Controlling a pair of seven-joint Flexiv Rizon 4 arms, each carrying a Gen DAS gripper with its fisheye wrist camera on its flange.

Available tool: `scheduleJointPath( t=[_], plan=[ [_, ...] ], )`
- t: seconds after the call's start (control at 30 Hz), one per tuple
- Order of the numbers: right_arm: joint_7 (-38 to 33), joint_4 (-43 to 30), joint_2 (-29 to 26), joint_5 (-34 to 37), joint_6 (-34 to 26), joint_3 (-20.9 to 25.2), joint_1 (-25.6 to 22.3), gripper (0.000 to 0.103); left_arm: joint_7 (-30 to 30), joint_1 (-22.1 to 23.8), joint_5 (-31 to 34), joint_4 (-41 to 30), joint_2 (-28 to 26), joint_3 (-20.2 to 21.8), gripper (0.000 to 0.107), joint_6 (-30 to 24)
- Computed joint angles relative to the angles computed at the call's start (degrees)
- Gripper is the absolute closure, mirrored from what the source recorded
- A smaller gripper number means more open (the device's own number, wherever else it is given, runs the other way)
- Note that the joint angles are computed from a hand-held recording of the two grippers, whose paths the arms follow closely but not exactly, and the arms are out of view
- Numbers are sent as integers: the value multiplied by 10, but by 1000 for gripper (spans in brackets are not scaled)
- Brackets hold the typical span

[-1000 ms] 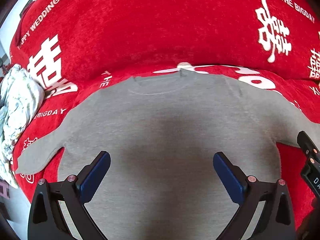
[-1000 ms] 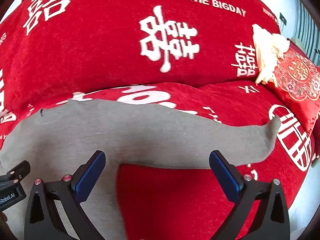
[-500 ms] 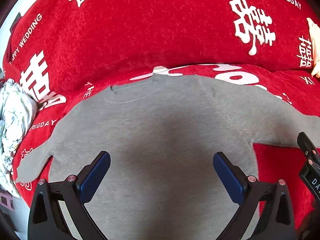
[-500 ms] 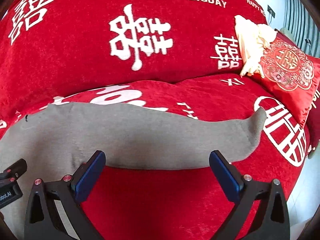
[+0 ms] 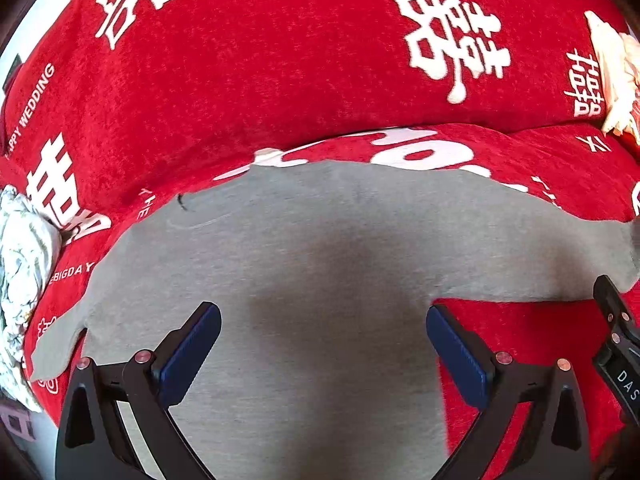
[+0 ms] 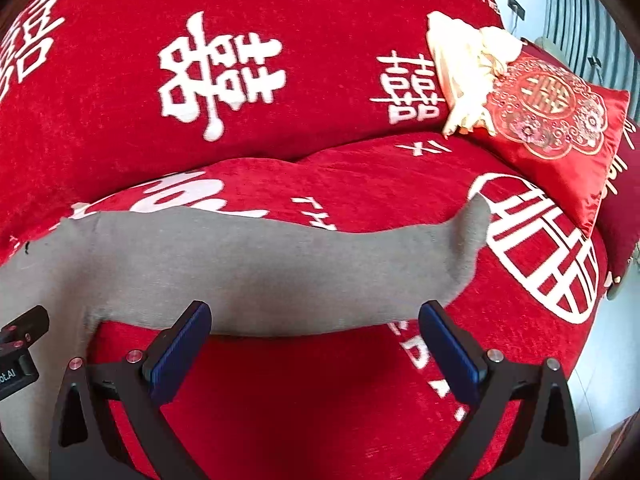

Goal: Fold small clothes
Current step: 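Move the right tool along the sweater toward the sleeve cuff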

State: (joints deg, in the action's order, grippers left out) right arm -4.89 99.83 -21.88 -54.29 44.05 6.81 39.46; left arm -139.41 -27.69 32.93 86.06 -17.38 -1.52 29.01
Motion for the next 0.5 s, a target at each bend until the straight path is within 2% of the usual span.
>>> scheduleJointPath(
  t=[0.5],
  plan=[
    [41,63,32,5,23,-3,-52,0,28,-37,-5,-90,-71,4,4,-23]
  ],
)
